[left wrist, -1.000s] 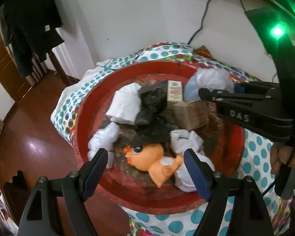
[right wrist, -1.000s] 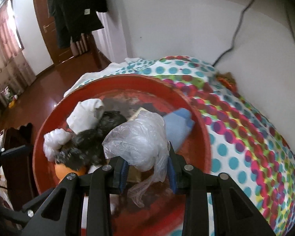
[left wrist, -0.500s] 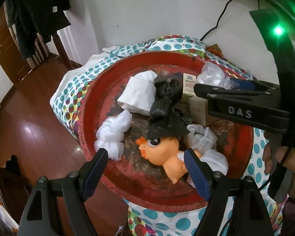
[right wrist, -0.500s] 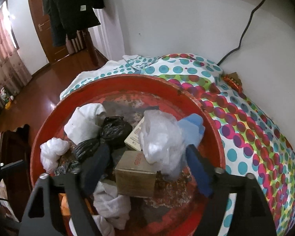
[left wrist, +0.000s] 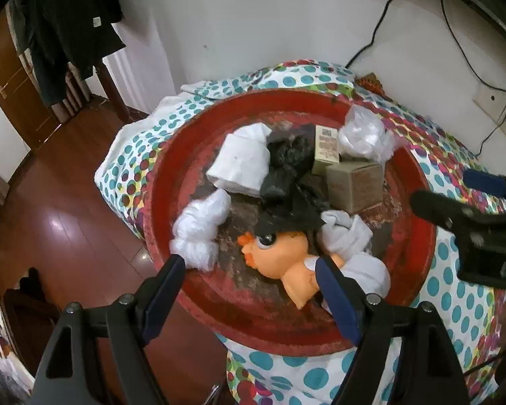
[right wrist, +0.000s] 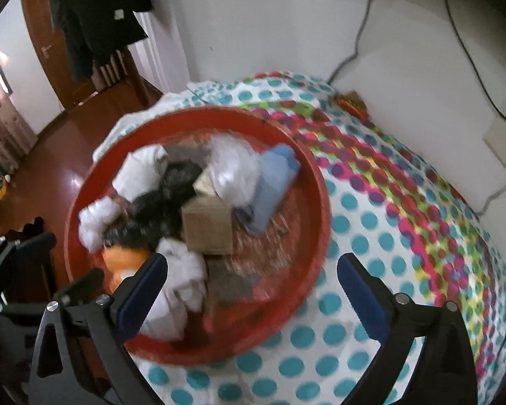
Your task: Organize objects
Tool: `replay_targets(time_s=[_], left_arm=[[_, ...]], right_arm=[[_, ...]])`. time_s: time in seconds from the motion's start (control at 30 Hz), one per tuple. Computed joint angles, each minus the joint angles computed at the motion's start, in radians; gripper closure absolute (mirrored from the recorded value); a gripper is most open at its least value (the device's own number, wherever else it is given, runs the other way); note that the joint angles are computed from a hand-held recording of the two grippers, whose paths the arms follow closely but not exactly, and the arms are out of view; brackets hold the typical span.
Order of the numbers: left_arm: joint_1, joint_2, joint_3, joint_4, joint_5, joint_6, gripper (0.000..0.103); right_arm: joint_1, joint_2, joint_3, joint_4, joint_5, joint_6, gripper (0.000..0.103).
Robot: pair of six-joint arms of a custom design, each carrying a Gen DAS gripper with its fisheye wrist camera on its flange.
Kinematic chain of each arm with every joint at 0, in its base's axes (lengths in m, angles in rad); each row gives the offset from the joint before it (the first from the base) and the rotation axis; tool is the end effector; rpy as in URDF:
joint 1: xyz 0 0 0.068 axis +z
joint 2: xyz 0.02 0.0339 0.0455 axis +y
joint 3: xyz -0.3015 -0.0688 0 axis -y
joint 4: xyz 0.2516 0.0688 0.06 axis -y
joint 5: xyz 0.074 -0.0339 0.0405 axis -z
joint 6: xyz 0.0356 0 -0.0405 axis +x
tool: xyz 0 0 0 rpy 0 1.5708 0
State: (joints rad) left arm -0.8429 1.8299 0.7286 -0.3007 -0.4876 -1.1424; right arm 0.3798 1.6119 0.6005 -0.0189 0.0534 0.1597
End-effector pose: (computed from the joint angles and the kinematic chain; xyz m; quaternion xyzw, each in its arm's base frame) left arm 0.2003 -0.1997 0.1038 -0.1644 0.9531 0.0629 0.2461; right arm 0.2544 0.0995 0.1394 -0.0987 0.9583 0.0463 0.2641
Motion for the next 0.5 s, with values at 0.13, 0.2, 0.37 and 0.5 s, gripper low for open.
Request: replay_targets(time_s=[0.13, 0.2, 0.37, 0.5], left_arm=[[-0.004, -0.001, -0.006, 0.028, 0.018, 0.0, 0.021], [-0.006, -0.01, -0.018, 0.052, 0.028, 0.004, 0.021], [-0.019, -0.033, -0.042, 0.105, 0.044, 0.009, 0.021], [-0.042, -0.026, -0.013, 0.062, 0.027, 0.0, 0.021]], right_arm=[[0.009, -0.041, -0.027, -0.052, 0.004, -0.001, 0.002], [-0.019, -0.081, -0.065, -0.073, -0.015, -0.038, 0.002], [-0.004, -0.137, -0.143, -0.069, 0.001, -0.052, 0.001], [0.016, -0.152, -0.159, -0.088, -0.015, -0.045, 0.001]])
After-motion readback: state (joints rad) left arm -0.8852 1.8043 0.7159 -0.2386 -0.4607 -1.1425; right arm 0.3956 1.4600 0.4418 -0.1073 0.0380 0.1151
